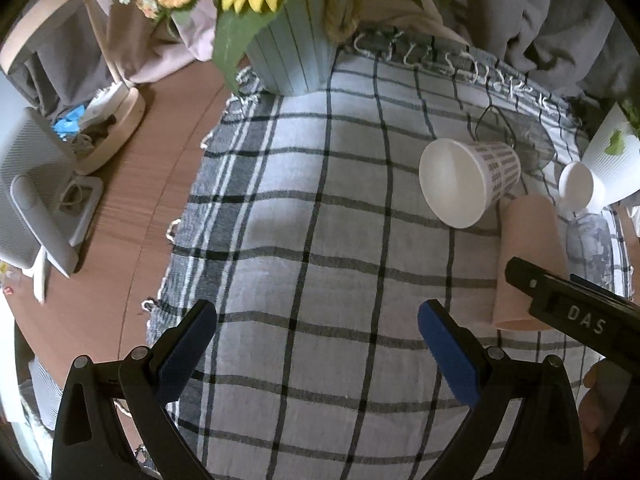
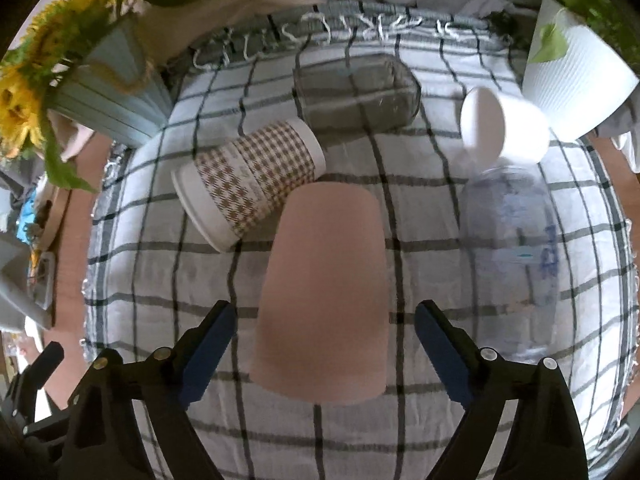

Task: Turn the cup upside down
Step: 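Move the right gripper to the pink cup and close around it, then lift the pink cup off the cloth with the right gripper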

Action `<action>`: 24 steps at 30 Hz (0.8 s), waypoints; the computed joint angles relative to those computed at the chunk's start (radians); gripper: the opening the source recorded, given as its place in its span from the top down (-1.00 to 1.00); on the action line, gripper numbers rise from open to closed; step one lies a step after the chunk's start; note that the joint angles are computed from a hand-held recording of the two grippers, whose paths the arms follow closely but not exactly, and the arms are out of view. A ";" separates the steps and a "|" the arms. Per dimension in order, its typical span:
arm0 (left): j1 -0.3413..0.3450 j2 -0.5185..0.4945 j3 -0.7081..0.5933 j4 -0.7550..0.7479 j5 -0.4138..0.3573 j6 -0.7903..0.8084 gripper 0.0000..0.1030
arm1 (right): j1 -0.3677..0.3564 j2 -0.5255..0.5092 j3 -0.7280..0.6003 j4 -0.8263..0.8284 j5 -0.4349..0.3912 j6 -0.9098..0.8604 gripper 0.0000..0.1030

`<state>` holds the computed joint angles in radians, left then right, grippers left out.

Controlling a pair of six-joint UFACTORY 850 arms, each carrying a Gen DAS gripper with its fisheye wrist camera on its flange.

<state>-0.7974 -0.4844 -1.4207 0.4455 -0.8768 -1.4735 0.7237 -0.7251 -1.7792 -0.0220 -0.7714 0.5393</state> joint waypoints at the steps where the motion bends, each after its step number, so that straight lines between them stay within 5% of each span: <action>1: 0.001 -0.002 0.000 -0.004 0.007 0.002 -0.99 | -0.001 -0.010 -0.011 0.007 -0.014 -0.006 -0.77; 15: 0.022 -0.040 -0.028 -0.031 0.005 0.032 -0.99 | -0.023 -0.102 -0.105 0.085 -0.068 -0.054 -0.40; 24: 0.013 -0.014 0.000 -0.020 0.010 0.019 -0.99 | -0.013 -0.077 -0.073 0.066 -0.030 -0.022 -0.40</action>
